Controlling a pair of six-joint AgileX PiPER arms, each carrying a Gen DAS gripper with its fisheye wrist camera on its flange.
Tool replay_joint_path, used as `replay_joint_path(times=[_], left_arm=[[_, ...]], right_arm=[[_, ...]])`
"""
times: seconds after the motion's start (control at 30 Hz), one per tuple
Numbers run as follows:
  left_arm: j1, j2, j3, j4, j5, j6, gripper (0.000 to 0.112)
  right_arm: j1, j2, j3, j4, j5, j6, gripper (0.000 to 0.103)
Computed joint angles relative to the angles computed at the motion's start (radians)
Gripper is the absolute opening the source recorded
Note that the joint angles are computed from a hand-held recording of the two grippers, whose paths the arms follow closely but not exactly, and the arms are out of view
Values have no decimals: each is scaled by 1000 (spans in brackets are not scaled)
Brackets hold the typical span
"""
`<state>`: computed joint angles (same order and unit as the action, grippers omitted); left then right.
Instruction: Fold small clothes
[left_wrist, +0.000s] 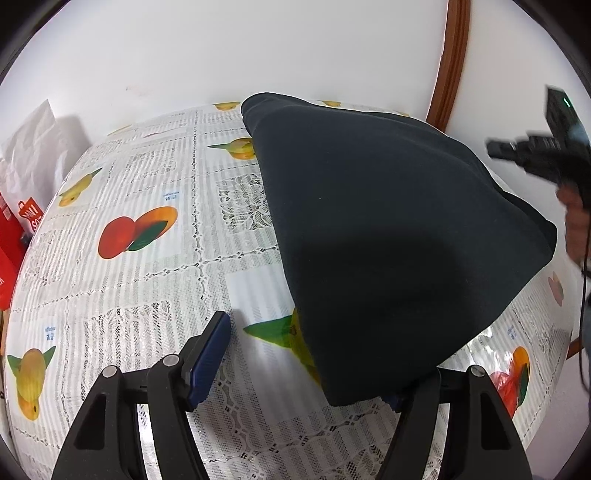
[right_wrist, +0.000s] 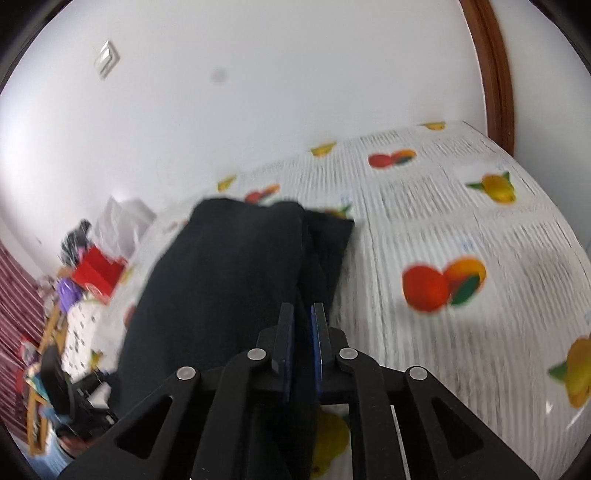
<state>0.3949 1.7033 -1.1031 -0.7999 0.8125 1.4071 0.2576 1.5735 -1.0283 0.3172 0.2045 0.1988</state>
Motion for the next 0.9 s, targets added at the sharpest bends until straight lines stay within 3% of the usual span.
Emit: replay_joint_path(times=[0.07, 0.13, 0.2, 0.37, 0.4, 0.43, 0.5, 0.57, 0.6, 0.67, 0.73, 0.9], left_arm=[[4, -4, -1, -6, 4, 13, 69], [7, -13, 10, -22, -5, 48, 69], [8, -14, 18, -36, -14, 77, 71], [15, 29, -35, -7, 40, 31, 73], [13, 27, -31, -7, 36, 39, 73], [10, 24, -25, -7, 27, 42, 73], [9, 21, -19, -10, 22, 46, 73], [8, 20, -18, -9, 20, 42, 73], [6, 18, -16, -8, 14, 39, 72], [2, 19, -14, -8, 2, 34, 72], [-3, 25, -18, -9, -2, 31, 72], [-1, 29, -20, -12, -1, 32, 72]], right_arm=[[-17, 60, -118, 17, 88, -44, 26], [-6, 152, -273, -123, 179, 45, 45], [-8, 238, -400, -180, 253, 84, 46], [-53, 504, -774, -107, 498, 75, 45], [-66, 541, -825, -57, 520, 53, 38], [-70, 551, -837, -31, 519, 31, 14], [-64, 529, -811, 14, 461, -81, 11], [-55, 427, -670, 57, 303, -231, 11], [-63, 406, -634, 97, 273, -258, 11], [-91, 436, -662, 80, 325, -196, 9], [-99, 515, -746, -50, 407, -43, 6], [-116, 443, -641, -52, 364, 36, 6]])
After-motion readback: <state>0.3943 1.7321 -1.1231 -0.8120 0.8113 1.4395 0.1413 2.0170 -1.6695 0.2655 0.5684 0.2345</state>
